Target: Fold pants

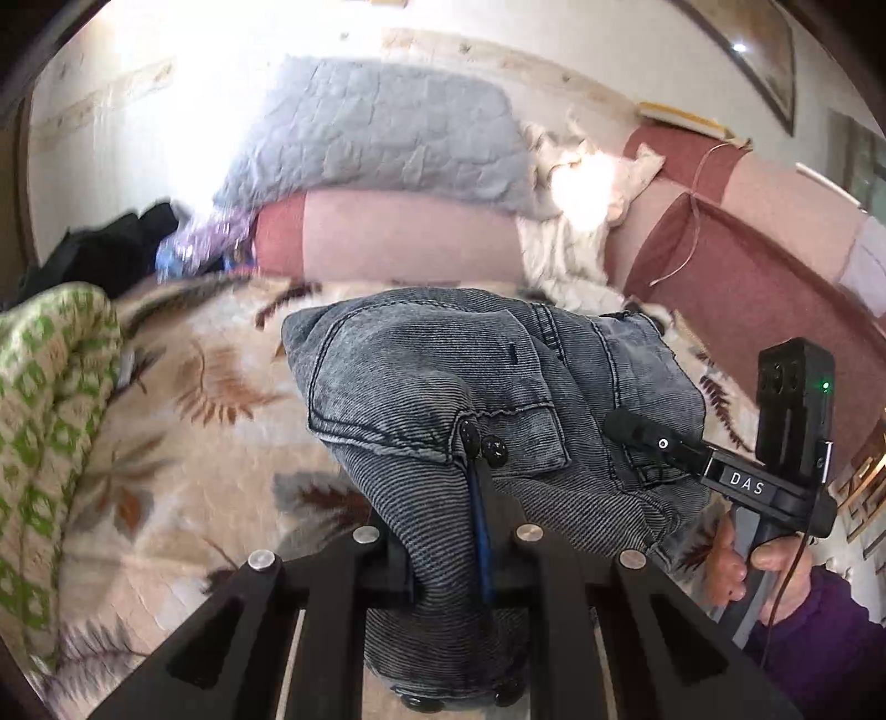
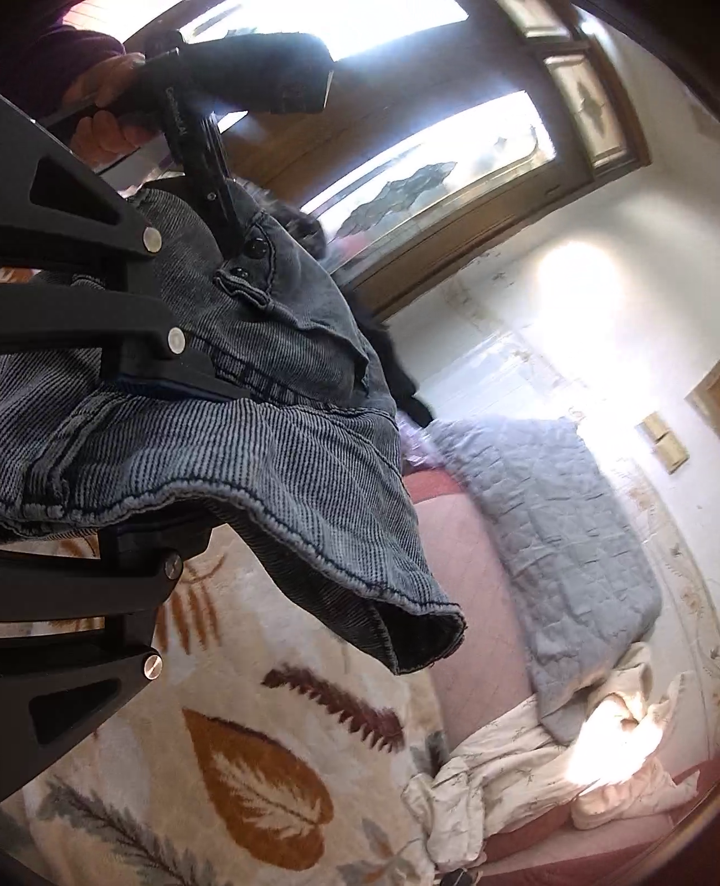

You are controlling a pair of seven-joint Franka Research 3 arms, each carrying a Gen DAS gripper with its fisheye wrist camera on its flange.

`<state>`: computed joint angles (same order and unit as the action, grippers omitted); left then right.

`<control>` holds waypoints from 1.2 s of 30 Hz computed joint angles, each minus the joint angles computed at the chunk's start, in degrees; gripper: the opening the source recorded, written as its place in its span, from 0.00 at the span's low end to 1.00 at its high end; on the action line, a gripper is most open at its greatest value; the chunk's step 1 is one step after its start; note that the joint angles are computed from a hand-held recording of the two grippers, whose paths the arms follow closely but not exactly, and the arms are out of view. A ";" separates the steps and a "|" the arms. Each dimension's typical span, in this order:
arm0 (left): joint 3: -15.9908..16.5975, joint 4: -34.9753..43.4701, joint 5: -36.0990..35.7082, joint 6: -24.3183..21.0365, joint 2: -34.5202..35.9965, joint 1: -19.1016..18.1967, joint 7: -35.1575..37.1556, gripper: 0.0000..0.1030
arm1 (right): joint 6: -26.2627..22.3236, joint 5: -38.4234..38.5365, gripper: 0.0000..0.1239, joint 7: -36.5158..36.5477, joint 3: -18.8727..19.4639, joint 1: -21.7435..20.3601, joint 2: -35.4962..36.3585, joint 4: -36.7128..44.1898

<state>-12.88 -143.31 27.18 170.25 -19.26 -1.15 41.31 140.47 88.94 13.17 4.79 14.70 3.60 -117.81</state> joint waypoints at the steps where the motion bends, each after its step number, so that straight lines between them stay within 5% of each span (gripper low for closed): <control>1: 0.09 0.05 -0.22 -0.11 1.39 0.05 -0.12 0.16 | 0.98 -1.52 0.27 1.26 0.15 0.27 0.50 0.10; 10: 1.70 -1.07 -2.90 1.29 9.46 -2.01 -0.27 0.20 | 10.66 -22.94 0.27 17.85 1.29 2.36 3.83 -0.89; 13: 1.58 -1.85 -1.99 1.62 9.38 -1.48 -1.69 0.34 | 9.93 -23.58 0.32 19.18 1.66 1.30 4.69 -0.72; 15: 1.17 -2.03 -1.34 -0.22 8.77 -1.07 -3.15 0.53 | 9.32 -24.33 0.36 21.10 1.70 0.80 5.07 -0.58; 20: -0.09 -3.49 2.78 -4.43 5.18 0.12 -8.52 0.67 | 12.62 -25.80 0.51 24.17 1.99 0.72 3.45 -3.24; 25: -3.73 -5.26 7.46 -10.49 -1.86 1.91 -16.34 0.72 | 21.95 -20.78 0.54 17.63 2.63 2.20 -1.70 -7.83; 30: -10.21 -7.62 17.89 -12.12 -11.60 5.65 -32.03 0.85 | 27.27 -1.38 0.65 -0.95 1.41 5.46 -10.46 -12.96; 36: -11.53 -4.02 20.06 -23.98 -15.51 0.85 -31.86 0.86 | 30.49 3.21 0.70 -8.52 1.64 9.06 -19.46 -17.83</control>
<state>-24.41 -147.33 47.24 146.27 -34.77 -0.30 9.46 170.96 92.15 4.64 6.43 23.75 -15.86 -135.63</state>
